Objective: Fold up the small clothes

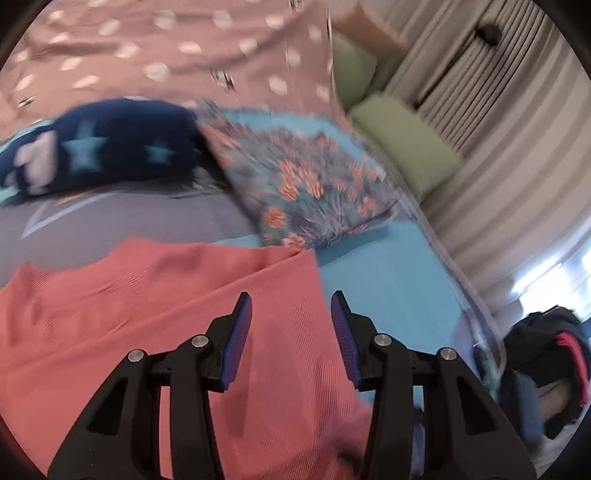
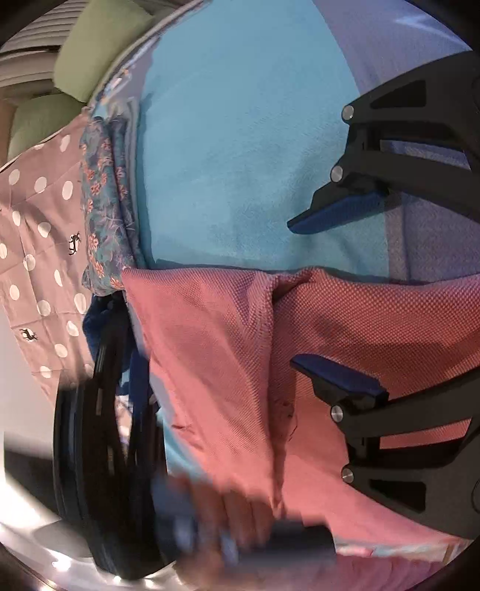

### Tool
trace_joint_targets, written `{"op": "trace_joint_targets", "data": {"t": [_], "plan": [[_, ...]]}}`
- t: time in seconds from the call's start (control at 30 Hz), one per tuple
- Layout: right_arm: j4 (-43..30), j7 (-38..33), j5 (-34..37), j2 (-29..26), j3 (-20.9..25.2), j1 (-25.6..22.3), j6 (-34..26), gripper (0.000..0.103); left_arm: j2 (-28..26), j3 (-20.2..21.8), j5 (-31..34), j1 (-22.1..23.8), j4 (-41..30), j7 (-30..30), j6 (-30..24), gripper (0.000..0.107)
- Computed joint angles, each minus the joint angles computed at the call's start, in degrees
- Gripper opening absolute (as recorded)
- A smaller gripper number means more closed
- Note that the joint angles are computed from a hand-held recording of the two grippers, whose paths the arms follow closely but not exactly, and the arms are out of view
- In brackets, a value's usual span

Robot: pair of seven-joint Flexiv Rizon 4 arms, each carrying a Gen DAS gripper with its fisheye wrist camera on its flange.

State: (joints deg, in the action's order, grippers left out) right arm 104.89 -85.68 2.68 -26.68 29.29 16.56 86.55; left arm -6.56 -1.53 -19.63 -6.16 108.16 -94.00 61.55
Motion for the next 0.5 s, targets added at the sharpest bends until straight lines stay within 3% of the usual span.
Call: {"op": "trace_joint_targets", "data": {"t": [0.07, 0.2, 0.3, 0.37, 0.5], "plan": [[-1.4, -2.8, 2.9, -1.6, 5.8, -4.9, -0.7, 0.069, -5.4, -0.5, 6.3, 0.3, -7.8, -5.4, -6.6, 0.045], [-2.9, -6.3, 6.7, -2.7, 10.4, -8.6, -1.8, 0.069, -11.3, 1.0, 13.9, -1.7, -18.0, -9.6, -15.7, 0.045], [-3.4, -7.8, 8.8, -2.5, 11.0, -9.0, -2.5, 0.069, -14.0, 1.2, 17.8, -2.9, -23.6, -8.8, -21.4, 0.029], [-3.8, -9.0, 10.4, -2.5, 11.7, -9.5, -3.1, 0.069, -15.6, 1.8, 20.7, -3.9, -26.6, -9.3, -24.6, 0.027], [-4.6, -12.1, 14.5, -2.2, 13.2, -10.7, -4.5, 0.069, -15.1, 2.7, 22.8, -4.5, -26.7, -10.7, -24.8, 0.009]]}}
